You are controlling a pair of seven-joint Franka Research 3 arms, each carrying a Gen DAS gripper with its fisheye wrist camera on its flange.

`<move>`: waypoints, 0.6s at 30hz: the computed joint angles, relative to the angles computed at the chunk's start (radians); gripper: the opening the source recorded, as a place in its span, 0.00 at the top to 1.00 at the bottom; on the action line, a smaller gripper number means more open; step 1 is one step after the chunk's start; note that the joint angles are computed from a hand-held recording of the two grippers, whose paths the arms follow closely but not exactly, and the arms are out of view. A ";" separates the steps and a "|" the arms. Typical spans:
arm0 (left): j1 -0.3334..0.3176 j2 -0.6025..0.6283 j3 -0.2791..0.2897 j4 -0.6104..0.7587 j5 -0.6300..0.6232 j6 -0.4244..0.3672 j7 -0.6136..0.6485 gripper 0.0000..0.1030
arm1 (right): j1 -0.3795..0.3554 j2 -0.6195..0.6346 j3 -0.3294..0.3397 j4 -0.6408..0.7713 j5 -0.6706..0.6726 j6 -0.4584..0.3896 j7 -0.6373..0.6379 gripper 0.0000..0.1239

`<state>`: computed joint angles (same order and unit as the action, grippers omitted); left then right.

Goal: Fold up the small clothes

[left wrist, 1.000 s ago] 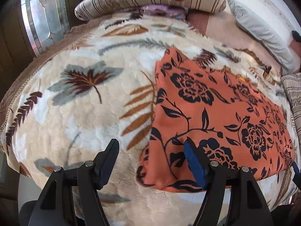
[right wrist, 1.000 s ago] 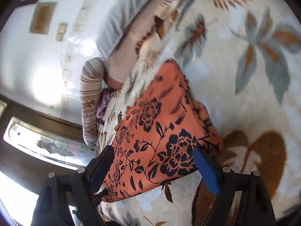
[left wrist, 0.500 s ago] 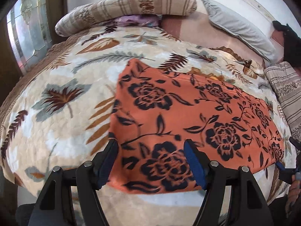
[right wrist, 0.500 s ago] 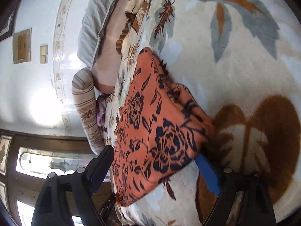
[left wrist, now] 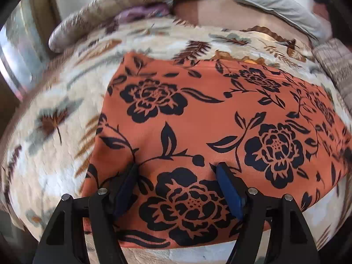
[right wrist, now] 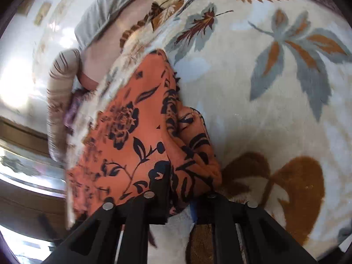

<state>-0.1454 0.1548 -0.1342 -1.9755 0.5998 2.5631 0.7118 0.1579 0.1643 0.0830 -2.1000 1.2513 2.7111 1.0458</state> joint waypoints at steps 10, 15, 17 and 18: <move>0.011 -0.008 0.006 -0.035 -0.004 0.074 -0.001 0.27 | -0.074 0.094 -0.046 0.225 -0.051 -0.224 -0.055 0.35; 0.030 -0.020 -0.004 -0.050 -0.070 0.100 0.069 0.28 | -0.059 0.350 -0.034 0.549 -0.307 -0.312 0.165 0.38; 0.060 -0.052 -0.018 -0.066 -0.199 0.127 0.182 0.30 | -0.046 0.351 -0.030 0.549 -0.343 -0.249 0.256 0.39; 0.071 -0.077 -0.010 -0.085 -0.223 0.165 0.194 0.30 | -0.028 0.324 -0.027 0.520 -0.373 -0.186 0.257 0.37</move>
